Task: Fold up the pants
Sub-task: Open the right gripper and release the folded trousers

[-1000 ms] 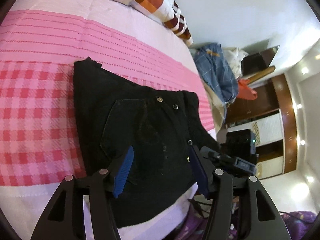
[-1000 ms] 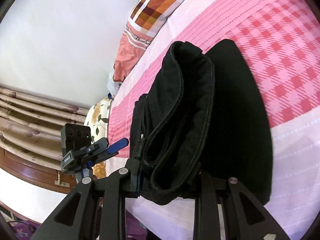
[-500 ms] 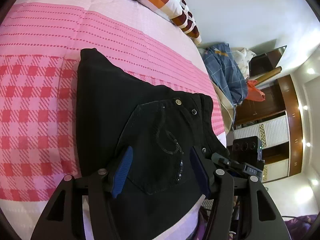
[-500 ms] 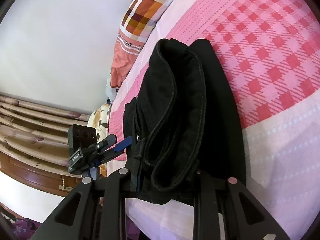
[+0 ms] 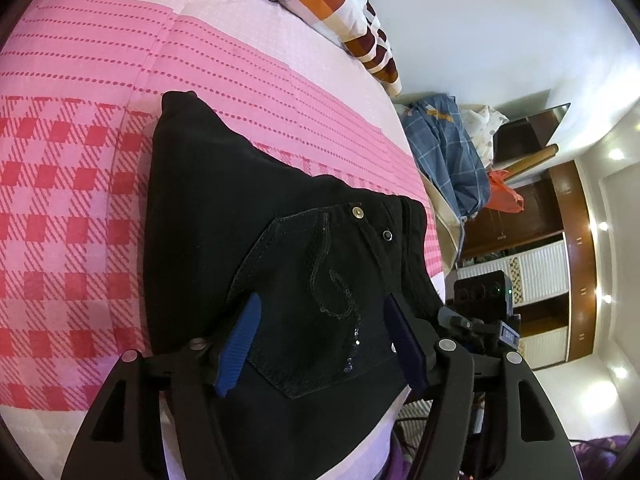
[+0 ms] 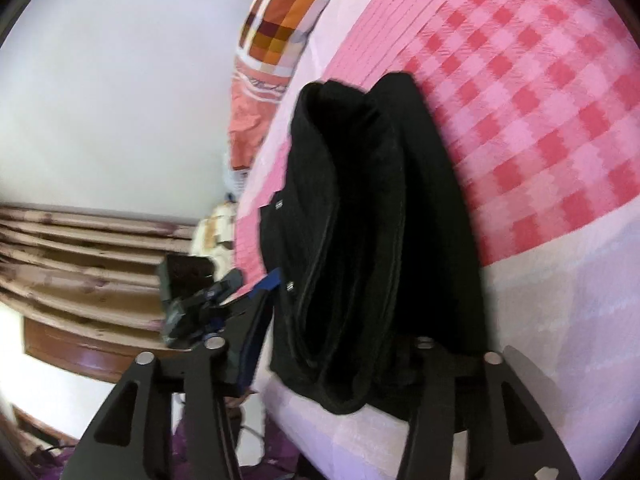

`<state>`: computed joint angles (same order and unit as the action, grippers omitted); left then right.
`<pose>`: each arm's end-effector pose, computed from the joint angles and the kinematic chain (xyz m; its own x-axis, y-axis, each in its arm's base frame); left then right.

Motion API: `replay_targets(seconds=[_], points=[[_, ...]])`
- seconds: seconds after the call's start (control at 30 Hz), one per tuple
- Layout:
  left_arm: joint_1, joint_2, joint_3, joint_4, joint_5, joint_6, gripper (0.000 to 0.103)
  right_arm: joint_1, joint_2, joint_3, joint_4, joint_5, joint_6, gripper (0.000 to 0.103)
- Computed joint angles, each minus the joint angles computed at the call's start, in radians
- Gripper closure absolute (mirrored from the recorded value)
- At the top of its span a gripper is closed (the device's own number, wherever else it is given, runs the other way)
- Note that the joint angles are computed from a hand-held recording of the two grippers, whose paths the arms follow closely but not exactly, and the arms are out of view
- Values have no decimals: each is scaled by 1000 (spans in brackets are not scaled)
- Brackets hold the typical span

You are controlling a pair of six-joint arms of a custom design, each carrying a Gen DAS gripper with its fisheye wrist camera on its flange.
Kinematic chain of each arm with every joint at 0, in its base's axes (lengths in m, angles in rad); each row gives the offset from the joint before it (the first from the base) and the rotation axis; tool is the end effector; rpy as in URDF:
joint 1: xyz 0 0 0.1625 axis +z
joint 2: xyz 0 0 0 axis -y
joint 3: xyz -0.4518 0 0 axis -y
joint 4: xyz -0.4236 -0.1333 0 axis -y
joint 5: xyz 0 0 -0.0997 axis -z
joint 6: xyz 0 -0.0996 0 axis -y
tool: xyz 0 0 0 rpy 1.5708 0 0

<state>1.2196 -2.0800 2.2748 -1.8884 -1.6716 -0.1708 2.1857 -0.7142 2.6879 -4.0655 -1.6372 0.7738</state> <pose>0.0103 -0.3301 0.3888 -0.9745 0.1903 0.1192 0.1784 0.9785 -0.1037 0.2830 -0.1811 0.0322 -0.9463 0.1027 -0.3067 0.2250 0.8901 -0.3962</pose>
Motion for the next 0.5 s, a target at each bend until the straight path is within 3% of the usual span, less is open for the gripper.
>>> replay_targets(seconds=[0.03,0.1,0.13,0.2,0.37,0.5], points=[[0,0,0,0,0,0,37,-8,6,4,-14,4,8,50],[1,-4,1,3,4,0,37,11,-27,3,53,-37,3,70],[-3,-6,2,4,7,-2,37,15,-33,3,64,-45,1,75],[-8,-9,3,5,10,-9,37,14,-19,9,29,-44,10,77],[-27,-3,9,-6,13,-36,34,50,-76,9,70,-86,-16,79],[-40,13,20,-25,1,-36,34,24,-65,46,19,-93,-23,79]])
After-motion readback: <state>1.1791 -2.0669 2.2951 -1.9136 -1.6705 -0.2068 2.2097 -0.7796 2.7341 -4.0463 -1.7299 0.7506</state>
